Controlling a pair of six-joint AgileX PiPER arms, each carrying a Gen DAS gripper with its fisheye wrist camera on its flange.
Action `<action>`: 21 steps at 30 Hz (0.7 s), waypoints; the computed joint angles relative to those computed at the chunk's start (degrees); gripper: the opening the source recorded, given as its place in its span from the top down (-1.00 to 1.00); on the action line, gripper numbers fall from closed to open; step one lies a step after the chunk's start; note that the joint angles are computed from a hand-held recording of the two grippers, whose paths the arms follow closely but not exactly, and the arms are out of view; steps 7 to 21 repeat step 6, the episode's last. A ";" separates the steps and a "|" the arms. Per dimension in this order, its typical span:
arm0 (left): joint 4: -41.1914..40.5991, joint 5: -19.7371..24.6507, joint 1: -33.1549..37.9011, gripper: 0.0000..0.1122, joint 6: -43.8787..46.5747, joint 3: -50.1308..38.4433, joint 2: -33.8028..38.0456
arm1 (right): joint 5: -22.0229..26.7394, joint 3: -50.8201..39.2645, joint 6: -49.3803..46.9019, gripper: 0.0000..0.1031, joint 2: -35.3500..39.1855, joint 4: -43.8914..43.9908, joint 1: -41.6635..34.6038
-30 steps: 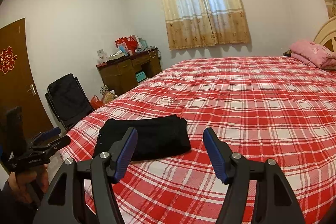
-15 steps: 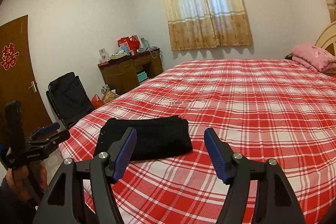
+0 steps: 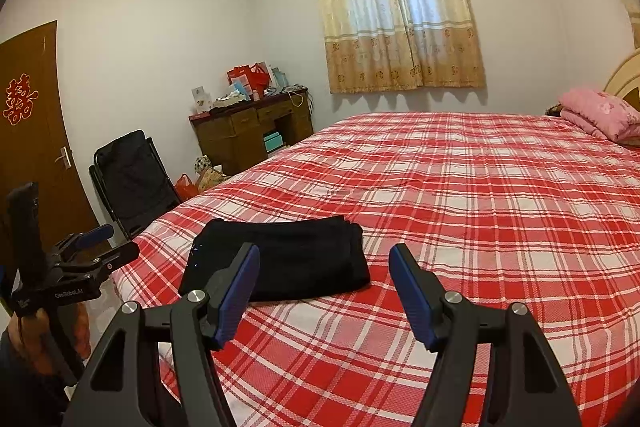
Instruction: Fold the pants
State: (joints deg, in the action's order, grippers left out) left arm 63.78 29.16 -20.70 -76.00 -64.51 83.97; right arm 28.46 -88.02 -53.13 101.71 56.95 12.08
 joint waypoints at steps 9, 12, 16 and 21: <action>0.14 -0.89 0.73 -0.84 -0.67 0.38 -0.05 | -0.09 0.47 0.15 -0.33 0.23 -0.64 0.61; 0.14 -0.89 0.73 -0.84 -0.67 0.38 -0.05 | -0.09 0.47 0.15 -0.33 0.23 -0.64 0.61; 0.14 -0.89 0.73 -0.84 -0.67 0.38 -0.05 | -0.09 0.47 0.15 -0.33 0.23 -0.64 0.61; 0.14 -0.89 0.73 -0.84 -0.67 0.38 -0.05 | -0.09 0.47 0.15 -0.33 0.23 -0.64 0.61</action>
